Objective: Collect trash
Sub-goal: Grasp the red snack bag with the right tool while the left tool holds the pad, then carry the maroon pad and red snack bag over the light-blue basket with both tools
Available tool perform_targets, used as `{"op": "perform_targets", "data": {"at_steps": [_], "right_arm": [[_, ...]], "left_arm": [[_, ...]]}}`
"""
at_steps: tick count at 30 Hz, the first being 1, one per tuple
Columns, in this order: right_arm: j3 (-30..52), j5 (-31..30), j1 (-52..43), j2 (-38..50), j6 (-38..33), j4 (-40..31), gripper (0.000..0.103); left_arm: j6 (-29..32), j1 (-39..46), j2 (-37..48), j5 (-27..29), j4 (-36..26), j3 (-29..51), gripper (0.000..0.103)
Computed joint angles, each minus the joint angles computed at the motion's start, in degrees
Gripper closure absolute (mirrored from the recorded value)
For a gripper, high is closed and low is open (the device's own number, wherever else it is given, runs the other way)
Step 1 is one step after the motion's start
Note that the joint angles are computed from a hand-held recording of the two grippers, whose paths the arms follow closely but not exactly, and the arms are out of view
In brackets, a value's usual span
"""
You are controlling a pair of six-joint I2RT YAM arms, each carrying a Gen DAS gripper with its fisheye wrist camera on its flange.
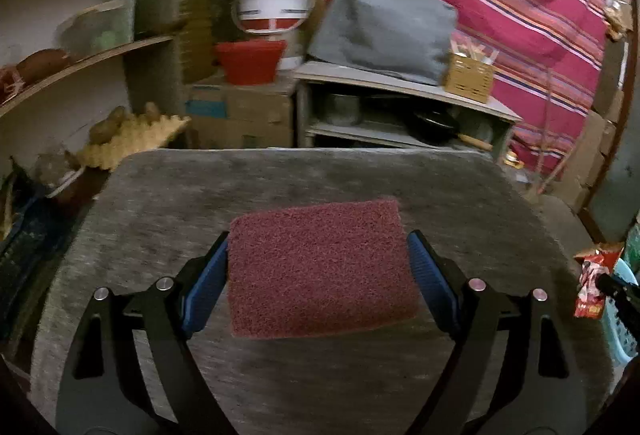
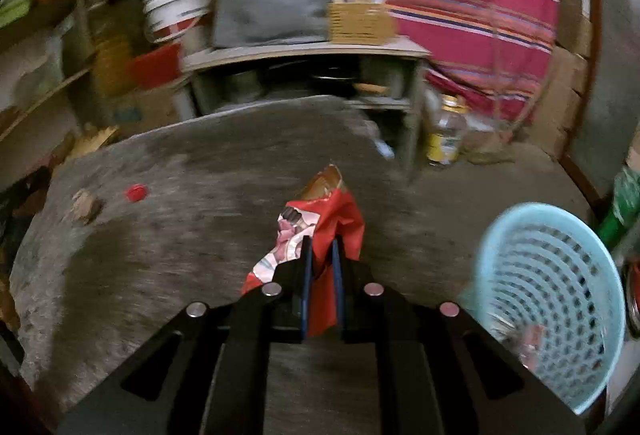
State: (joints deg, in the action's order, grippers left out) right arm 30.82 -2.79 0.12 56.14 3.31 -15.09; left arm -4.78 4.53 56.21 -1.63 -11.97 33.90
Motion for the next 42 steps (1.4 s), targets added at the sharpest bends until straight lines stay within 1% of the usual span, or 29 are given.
{"op": "perform_targets", "data": {"at_steps": [1,2,5,6,7,8,10,11,12,15,20,23,25,28,30,37,42], "right_arm": [[-0.15,-2.06,-3.85,-0.56,-1.65,-0.49,0.093],[-0.46,-2.85,-5.83,-1.14,-2.68,-0.78,0.093],[-1.34,-5.14,-16.60,-2.09,-10.36,-0.42,0.093],[-1.62,-6.48,-19.72,-2.44,-11.92,-0.68,0.093],[-1.46,-8.71,-23.38,-1.96,-13.42,-0.77,0.093],[-0.87,-12.51,-28.93,-0.78,-15.13,-0.89,0.093],[0.76,-18.17,-37.49,2.05,-17.87,-1.13,0.093],[1.39,-19.41,-39.57,3.08,-18.53,-1.21,0.093],[2.30,-21.98,-43.78,4.75,-20.30,-1.48,0.093],[4.59,-25.81,-51.02,8.96,-23.15,-1.25,0.093],[8.56,-30.24,-57.76,15.22,-26.17,-1.16,0.093],[10.17,-31.83,-60.02,18.84,-27.43,-1.09,0.093],[10.72,-32.57,-61.65,21.07,-28.55,-0.96,0.093],[12.49,-34.35,-63.73,24.41,-29.13,-1.35,0.093],[14.01,-35.51,-65.03,26.47,-29.22,-1.80,0.093],[15.98,-35.31,-66.49,30.18,-28.24,-0.84,0.093],[17.15,-36.51,-67.74,31.47,-27.82,-1.78,0.093]], "left_arm": [[-1.48,-4.18,-0.14,-3.30,-0.02,-0.24,0.019],[-2.45,-6.68,-0.03,-5.15,-0.02,-0.31,0.019],[-6.28,-14.66,0.73,-10.34,-0.15,-0.19,0.019],[-7.84,-17.90,1.28,-12.49,-0.20,-0.03,0.019],[-9.65,-21.93,2.36,-15.02,-0.13,0.36,0.019],[-10.96,-25.24,3.34,-16.99,-0.09,0.74,0.019],[-12.64,-30.34,5.67,-20.00,0.56,1.58,0.019],[-13.76,-34.32,7.83,-21.90,0.79,2.59,0.019],[-14.37,-36.43,9.06,-22.83,1.02,3.20,0.019],[-16.85,-44.26,13.90,-26.73,1.59,6.22,0.019],[-20.76,-56.22,23.53,-31.45,2.52,13.32,0.019],[-21.34,-61.87,30.47,-32.71,2.93,18.77,0.019],[-21.14,-63.90,33.72,-33.16,3.27,21.40,0.019],[-21.55,-67.13,40.35,-33.89,2.91,27.41,0.019],[-21.27,-68.04,43.17,-33.78,2.44,30.51,0.019],[-20.98,-69.87,51.17,-31.83,0.49,40.29,0.019],[-20.44,-69.83,55.26,-31.32,-0.88,44.57,0.018]]}}
